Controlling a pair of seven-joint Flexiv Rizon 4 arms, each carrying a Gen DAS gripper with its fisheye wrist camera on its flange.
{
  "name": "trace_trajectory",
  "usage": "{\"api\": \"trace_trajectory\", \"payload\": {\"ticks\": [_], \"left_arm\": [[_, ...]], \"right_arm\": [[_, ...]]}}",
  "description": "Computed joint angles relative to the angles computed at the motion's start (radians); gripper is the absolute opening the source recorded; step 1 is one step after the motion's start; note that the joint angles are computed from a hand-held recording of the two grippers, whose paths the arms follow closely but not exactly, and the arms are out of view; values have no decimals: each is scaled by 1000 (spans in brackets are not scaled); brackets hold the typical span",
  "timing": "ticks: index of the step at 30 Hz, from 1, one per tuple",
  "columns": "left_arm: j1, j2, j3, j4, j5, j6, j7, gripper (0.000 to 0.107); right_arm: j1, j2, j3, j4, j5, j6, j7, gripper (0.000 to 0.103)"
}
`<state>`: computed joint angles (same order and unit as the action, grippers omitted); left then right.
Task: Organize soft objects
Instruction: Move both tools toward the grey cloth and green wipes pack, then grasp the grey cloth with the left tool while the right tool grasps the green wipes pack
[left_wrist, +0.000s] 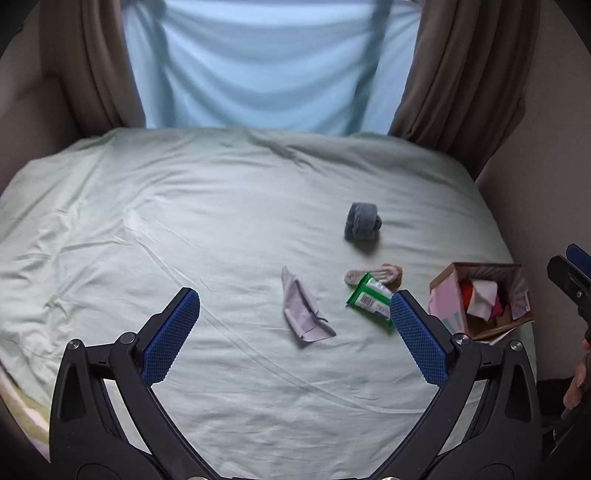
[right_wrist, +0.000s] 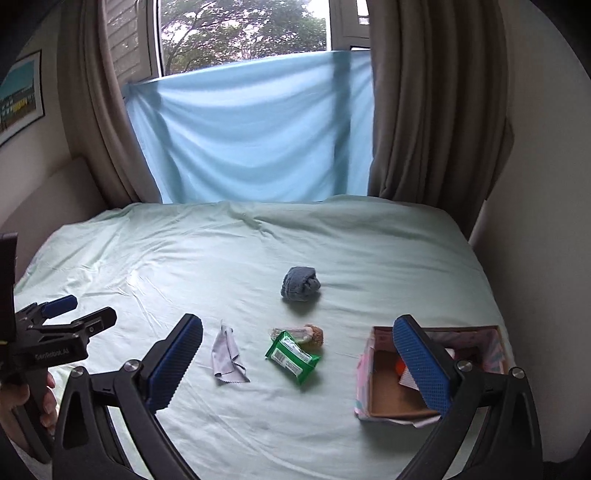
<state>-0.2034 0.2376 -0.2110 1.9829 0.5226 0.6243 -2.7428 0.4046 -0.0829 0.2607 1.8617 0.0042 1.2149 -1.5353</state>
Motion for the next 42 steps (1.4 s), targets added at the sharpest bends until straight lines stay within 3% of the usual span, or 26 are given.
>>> {"api": "trace_trajectory", "payload": {"ticks": [7,11,17,23,30,32,34,36,40,42], "left_arm": [[23,-151,87,105,-37,250,67,103],[28,-275,130,129,-11,391,56,103],[2,-480,210,96,8,565,38,103],[-40,-629,283,48,-17,688,57,103],[-109,-765,369,0,-87,758,95,101],[-168,-794,428,-29,-83,747,84,101],[-226,-811,480,-59,-79,717,89,98],[-275,-823,517,-90,-71,667,95,88],[-289,-820,536,-92,-57,670,89,72],[-291,-815,542,-88,-52,677,85,57]], "right_arm": [[36,-174,-12,32,-142,185,-10,103],[44,-288,-17,29,-194,256,-16,103],[81,-425,-75,32,-290,349,19,103],[127,-529,-140,20,-366,409,10,102],[183,-621,-218,-18,-420,436,-24,87],[235,-643,-290,-19,-424,471,-22,84],[226,-658,-285,-37,-426,459,-32,77],[195,-671,-252,-56,-429,448,-45,76],[140,-684,-189,-76,-437,430,-79,69],[119,-685,-162,-83,-435,414,-87,66]]}}
